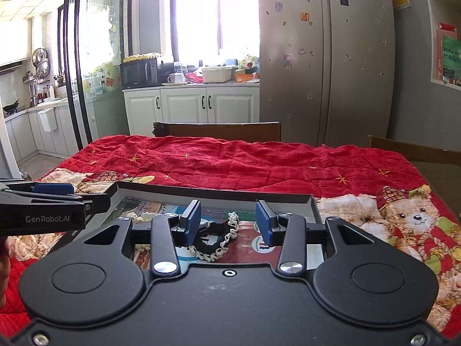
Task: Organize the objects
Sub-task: 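Withdraw both open tools from the tray toward the brown fuzzy hair clips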
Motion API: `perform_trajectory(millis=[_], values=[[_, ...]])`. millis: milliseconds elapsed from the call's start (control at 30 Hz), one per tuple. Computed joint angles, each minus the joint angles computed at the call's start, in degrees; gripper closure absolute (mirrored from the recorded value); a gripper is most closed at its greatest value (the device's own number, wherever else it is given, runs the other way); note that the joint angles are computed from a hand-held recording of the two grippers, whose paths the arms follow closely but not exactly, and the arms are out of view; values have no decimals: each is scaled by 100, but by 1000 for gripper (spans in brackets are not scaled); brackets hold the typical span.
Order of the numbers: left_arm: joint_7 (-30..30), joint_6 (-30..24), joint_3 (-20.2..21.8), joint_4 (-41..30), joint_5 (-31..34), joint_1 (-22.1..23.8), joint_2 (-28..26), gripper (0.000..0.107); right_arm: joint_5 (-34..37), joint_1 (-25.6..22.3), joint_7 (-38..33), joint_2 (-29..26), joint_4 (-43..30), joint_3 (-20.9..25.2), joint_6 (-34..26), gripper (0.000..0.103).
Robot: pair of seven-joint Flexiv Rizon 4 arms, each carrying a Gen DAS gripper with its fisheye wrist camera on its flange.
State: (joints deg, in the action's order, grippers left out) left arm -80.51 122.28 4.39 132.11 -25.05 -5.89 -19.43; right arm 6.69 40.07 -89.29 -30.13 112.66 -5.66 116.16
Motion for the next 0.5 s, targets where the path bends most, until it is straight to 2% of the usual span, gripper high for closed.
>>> perform_trajectory(millis=[233,500], values=[[62,267,1,340,-36,-139,307,27,131,61,-253,467,505,-3,91,59],[261,585,-85,717,-208,-305,611,22,616,318,-934,1008,1129,-20,237,57]])
